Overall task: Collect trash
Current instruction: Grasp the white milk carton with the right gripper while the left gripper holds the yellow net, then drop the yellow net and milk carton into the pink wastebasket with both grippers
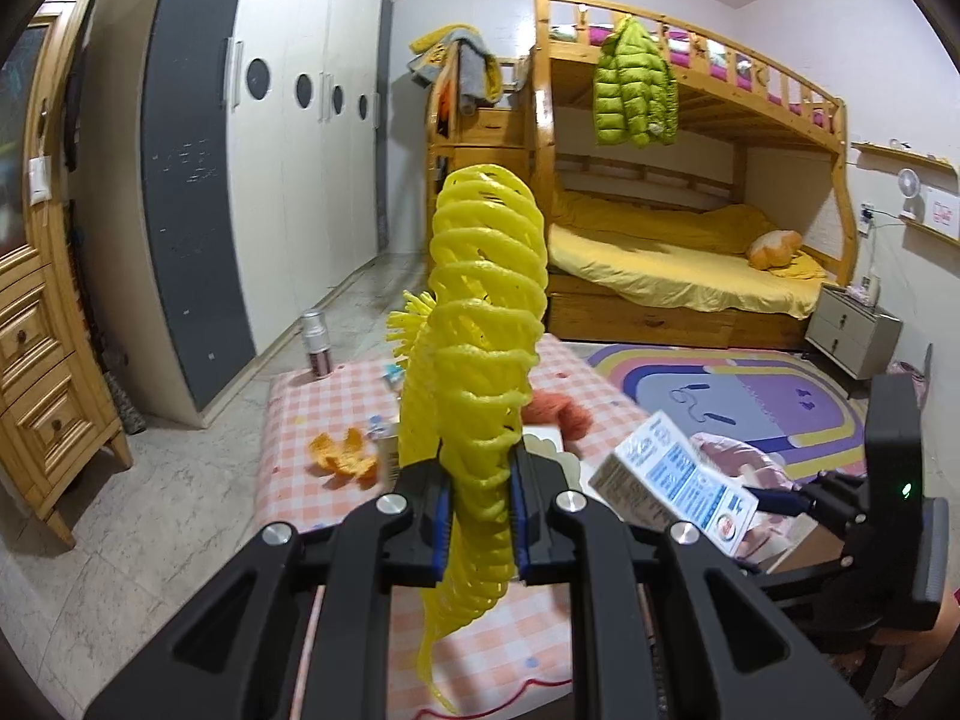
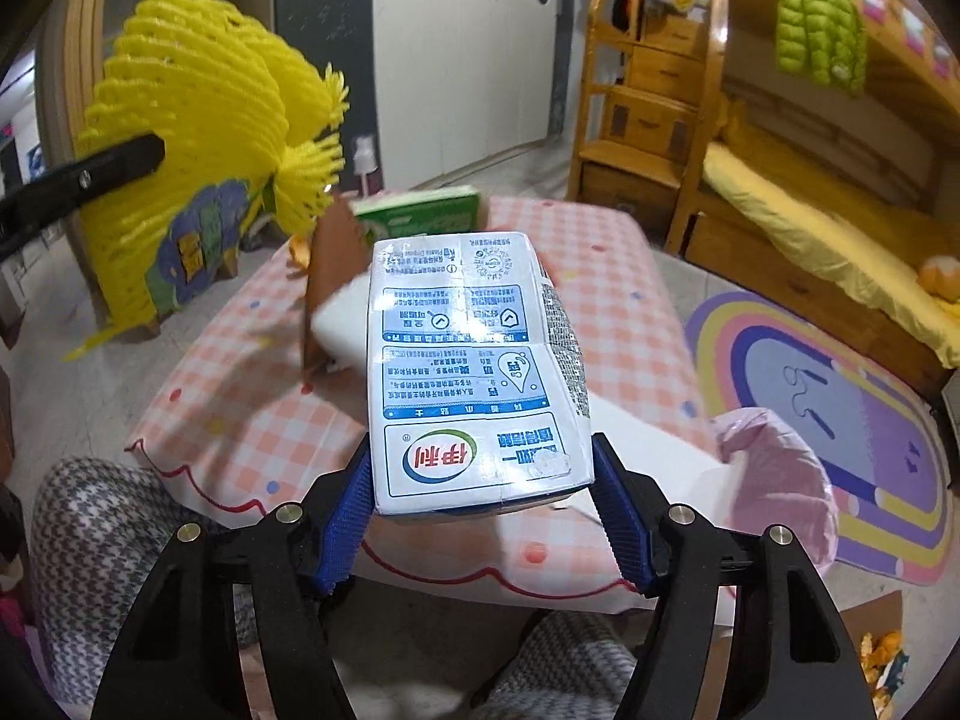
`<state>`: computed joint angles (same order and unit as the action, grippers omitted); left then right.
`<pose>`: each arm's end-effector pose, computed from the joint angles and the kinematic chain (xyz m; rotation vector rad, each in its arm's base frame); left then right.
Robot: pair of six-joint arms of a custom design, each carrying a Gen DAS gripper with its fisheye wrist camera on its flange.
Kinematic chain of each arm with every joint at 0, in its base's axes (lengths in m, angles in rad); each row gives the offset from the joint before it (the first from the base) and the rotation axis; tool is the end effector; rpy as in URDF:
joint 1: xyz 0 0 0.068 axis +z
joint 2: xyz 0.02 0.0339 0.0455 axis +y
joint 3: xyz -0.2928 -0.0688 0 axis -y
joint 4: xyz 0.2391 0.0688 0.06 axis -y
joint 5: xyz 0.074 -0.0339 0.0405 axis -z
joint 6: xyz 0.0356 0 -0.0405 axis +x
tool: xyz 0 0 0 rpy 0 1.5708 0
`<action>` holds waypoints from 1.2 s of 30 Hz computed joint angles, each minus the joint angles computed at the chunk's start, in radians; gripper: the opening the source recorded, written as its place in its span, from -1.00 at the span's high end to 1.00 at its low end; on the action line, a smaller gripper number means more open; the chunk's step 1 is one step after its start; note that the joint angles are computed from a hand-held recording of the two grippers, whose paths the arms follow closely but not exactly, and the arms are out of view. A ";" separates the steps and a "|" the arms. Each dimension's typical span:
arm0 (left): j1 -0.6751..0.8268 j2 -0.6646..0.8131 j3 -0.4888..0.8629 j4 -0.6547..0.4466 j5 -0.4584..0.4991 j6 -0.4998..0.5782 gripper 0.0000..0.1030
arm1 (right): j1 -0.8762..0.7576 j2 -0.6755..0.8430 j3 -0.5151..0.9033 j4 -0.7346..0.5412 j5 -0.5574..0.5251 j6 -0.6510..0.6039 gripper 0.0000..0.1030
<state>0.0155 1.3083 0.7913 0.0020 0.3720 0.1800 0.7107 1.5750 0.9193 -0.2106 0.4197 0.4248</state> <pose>0.2750 -0.0087 0.2775 0.3918 2.0204 -0.2667 0.2492 0.1954 0.2269 -0.1516 2.3358 0.0422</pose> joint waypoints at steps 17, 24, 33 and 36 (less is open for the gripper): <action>-0.398 0.182 0.043 0.146 -0.093 -0.058 0.74 | -0.238 -0.320 -0.205 -0.031 0.073 0.018 -0.32; -0.526 0.346 0.148 0.181 -0.112 -0.068 0.74 | -0.407 -0.348 -0.271 0.004 0.043 0.001 -0.32; -0.656 0.604 0.393 0.120 -0.139 -0.079 0.74 | -0.673 -0.280 -0.375 0.144 -0.025 -0.062 -0.33; -0.681 0.681 0.483 0.079 -0.142 -0.076 0.74 | -0.793 -0.204 -0.402 0.234 -0.104 -0.089 -0.33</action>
